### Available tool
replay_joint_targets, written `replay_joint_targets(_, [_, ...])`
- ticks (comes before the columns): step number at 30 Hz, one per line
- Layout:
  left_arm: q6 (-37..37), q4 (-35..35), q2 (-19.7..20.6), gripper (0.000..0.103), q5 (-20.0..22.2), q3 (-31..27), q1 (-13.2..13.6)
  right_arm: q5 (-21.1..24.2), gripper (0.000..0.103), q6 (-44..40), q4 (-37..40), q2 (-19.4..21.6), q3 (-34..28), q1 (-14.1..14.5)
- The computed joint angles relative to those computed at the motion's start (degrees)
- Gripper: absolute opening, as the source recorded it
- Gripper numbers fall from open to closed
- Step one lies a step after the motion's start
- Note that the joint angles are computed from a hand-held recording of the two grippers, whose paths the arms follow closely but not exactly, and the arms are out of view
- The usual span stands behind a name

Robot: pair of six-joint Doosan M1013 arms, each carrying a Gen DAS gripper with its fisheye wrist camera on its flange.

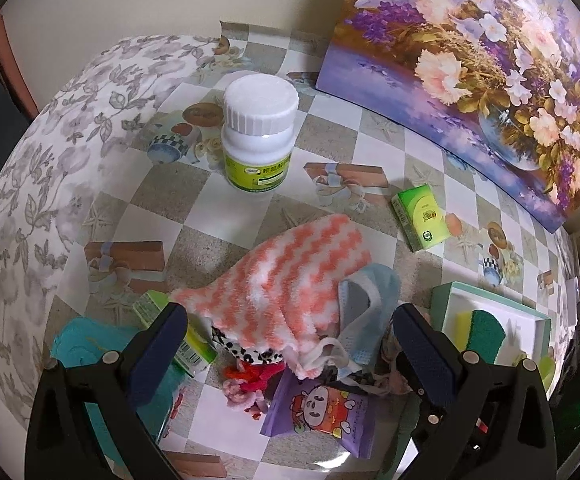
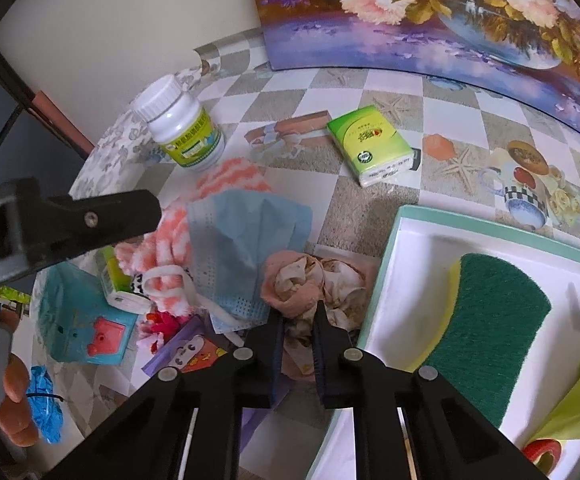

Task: Organize soft objects
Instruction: 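Grasp the pink floral cloth in the pile with the right tool, then grasp the blue face mask with the left tool while the right tool lifts the floral cloth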

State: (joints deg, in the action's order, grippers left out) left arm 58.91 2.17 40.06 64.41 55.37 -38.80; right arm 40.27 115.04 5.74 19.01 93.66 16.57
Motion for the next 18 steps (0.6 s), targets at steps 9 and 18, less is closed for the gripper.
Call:
replay_joint_targets(9, [-1.21,1.28,-0.42,0.103,-0.26,0.43,-0.59,-1.91,0.013,0.14,1.52,-1.70,1.05,-0.66])
replay_joint_targets(18, [-1.92,0.90,-0.51,0.102,-1.06,0.50,-1.11,-4.45,0.013,5.00,-1.32,-4.84,2.60,-1.50])
